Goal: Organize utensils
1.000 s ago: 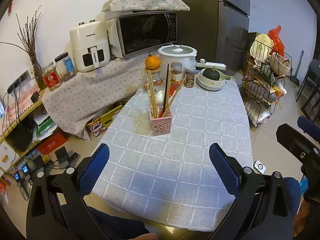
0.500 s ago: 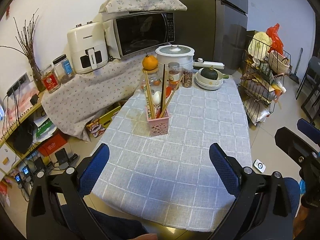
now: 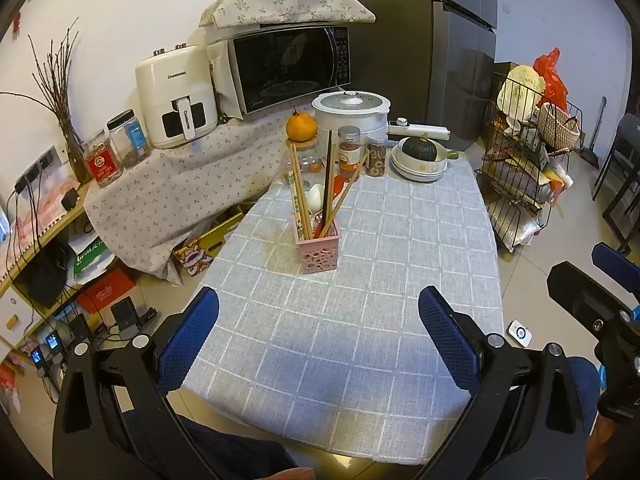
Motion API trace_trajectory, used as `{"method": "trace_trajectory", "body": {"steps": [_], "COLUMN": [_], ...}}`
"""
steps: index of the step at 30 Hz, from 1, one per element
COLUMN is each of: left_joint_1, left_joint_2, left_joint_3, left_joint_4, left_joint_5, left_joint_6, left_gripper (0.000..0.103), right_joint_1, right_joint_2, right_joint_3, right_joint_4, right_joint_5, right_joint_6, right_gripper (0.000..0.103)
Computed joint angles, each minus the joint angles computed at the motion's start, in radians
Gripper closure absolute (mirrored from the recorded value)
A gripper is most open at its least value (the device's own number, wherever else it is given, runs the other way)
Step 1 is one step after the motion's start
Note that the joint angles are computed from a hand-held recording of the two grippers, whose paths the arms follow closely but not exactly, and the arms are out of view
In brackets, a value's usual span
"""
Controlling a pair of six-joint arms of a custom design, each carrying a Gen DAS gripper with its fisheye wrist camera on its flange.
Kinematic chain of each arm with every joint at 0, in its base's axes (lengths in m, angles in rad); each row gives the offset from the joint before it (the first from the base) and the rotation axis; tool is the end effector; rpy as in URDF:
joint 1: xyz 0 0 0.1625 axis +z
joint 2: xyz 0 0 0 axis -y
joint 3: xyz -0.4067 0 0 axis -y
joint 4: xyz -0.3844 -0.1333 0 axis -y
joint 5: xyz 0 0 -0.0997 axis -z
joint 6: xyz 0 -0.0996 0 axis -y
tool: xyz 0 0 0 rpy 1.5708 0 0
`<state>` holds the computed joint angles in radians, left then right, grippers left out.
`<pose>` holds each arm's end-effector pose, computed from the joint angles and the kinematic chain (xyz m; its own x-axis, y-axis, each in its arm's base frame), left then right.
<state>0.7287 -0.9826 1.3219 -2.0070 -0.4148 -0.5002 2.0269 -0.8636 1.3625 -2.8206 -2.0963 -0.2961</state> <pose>-0.3662 -0.6278 0.3426 -0.6496 -0.1058 -0.7529 0.4912 0.6975 -0.5218 0.3979 -0.6218 0.2928 -0.7931 -0.2620 0.5499 -0.5786 0.6063 -0.5456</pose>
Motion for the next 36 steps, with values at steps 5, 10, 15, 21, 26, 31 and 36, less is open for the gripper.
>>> {"method": "trace_trajectory", "body": {"steps": [5,10,15,21,26,31,36], "left_joint_1": [0.0,-0.001,0.0,0.001,0.002,0.0,-0.001], "left_joint_2": [-0.002,-0.002,-0.001,0.002,0.002,0.004,0.004], "left_joint_3": [0.003,0.003,-0.003,-0.006,0.005,0.007,0.005], "left_joint_4": [-0.003,0.0,0.001,0.0,-0.05,-0.065,-0.055], "left_joint_5": [0.006,0.011,0.012,0.014,0.023,0.025,0.023], "left_joint_6": [-0.004,-0.008,-0.005,0.001,0.049,0.061,0.049], "left_gripper": [0.007,0.007,0.007,0.007,0.007,0.007,0.007], "right_joint_1": [0.0,-0.003,-0.005,-0.01,-0.012,-0.013,-0.015], "right_joint_2": [0.003,0.004,0.007,0.01,0.013,0.015,0.015], "right_joint_3": [-0.004,-0.005,-0.005,-0.006,-0.011,-0.015,-0.015], "right_joint_4": [0.004,0.006,0.008,0.013,0.016,0.023,0.025], "right_joint_5": [-0.001,0.001,0.0,0.001,0.001,0.004,0.005], "right_joint_6": [0.003,0.003,0.005,0.002,0.006,0.003,0.007], "right_gripper": [0.007,0.007,0.007,0.007,0.007,0.007,0.007]}}
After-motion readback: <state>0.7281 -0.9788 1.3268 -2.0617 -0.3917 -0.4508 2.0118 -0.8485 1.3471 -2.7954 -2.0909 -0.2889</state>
